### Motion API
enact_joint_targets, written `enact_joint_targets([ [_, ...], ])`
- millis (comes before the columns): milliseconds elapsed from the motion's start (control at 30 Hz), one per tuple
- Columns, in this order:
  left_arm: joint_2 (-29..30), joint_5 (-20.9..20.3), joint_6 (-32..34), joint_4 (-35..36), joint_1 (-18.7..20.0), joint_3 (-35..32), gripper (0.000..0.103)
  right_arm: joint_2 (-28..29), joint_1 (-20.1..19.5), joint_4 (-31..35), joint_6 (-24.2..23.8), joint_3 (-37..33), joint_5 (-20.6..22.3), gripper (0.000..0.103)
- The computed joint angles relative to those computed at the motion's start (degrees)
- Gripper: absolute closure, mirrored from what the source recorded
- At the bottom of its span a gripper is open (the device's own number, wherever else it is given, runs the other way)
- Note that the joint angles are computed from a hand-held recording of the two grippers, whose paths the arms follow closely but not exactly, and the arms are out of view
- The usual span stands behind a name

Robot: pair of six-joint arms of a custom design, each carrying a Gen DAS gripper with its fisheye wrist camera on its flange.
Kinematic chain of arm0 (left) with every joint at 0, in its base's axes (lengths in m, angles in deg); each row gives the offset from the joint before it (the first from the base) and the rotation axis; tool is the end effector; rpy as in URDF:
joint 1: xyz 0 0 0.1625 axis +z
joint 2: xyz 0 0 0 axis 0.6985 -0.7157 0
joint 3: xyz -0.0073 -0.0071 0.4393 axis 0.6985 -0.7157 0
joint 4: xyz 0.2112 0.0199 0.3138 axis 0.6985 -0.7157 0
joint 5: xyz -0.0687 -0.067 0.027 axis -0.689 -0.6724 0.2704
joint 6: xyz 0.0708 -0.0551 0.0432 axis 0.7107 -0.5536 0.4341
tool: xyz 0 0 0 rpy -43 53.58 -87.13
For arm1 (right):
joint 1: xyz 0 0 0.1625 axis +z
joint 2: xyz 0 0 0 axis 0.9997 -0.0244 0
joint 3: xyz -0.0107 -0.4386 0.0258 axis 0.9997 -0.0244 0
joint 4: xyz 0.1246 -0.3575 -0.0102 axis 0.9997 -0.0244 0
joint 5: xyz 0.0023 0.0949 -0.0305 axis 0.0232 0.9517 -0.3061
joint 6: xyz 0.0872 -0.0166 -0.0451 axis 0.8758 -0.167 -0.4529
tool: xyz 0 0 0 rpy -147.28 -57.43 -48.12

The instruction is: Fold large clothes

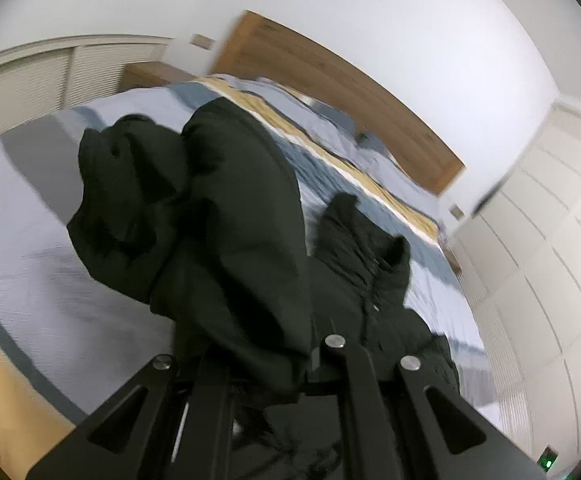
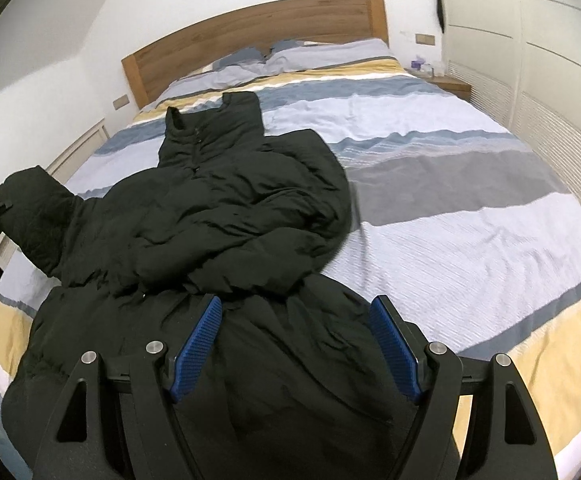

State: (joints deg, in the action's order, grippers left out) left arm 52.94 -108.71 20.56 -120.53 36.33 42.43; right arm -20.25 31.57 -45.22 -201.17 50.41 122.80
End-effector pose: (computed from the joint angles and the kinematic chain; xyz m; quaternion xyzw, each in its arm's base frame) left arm 0.0111 -0.8374 0.5447 0.1436 0.9240 -0.3470 0.0721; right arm 0.3646 -0.5355 0.0573 -0.0555 -0.8362 0.4215 0.3465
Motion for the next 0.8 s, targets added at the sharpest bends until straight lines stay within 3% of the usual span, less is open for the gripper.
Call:
enact_joint_targets([
  [67, -4.3, 0.2, 1.2, -4.9, -1.5, 11.0, 0.096, -1.1, 0.1, -1.3, 0.4, 1.9, 0.1, 0.027],
  [267, -10.2, 0.3, 2.6, -11.6, -4.2, 28.3, 0.096, -3.3, 0.0, -3.8, 1.2, 5.8, 0.0, 0.027],
  [500, -12.3, 2.6, 3.1, -14.5, -5.7, 39.2, 0.096, -4.7, -0.2, -5.2, 2.3, 8.9, -0.7, 0.027],
  [800, -13.7, 5.2, 4.1, -14.8, -5.9, 46.3, 0.096, -5.4, -0.3, -5.9, 3.3, 10.8, -1.2, 0.027],
])
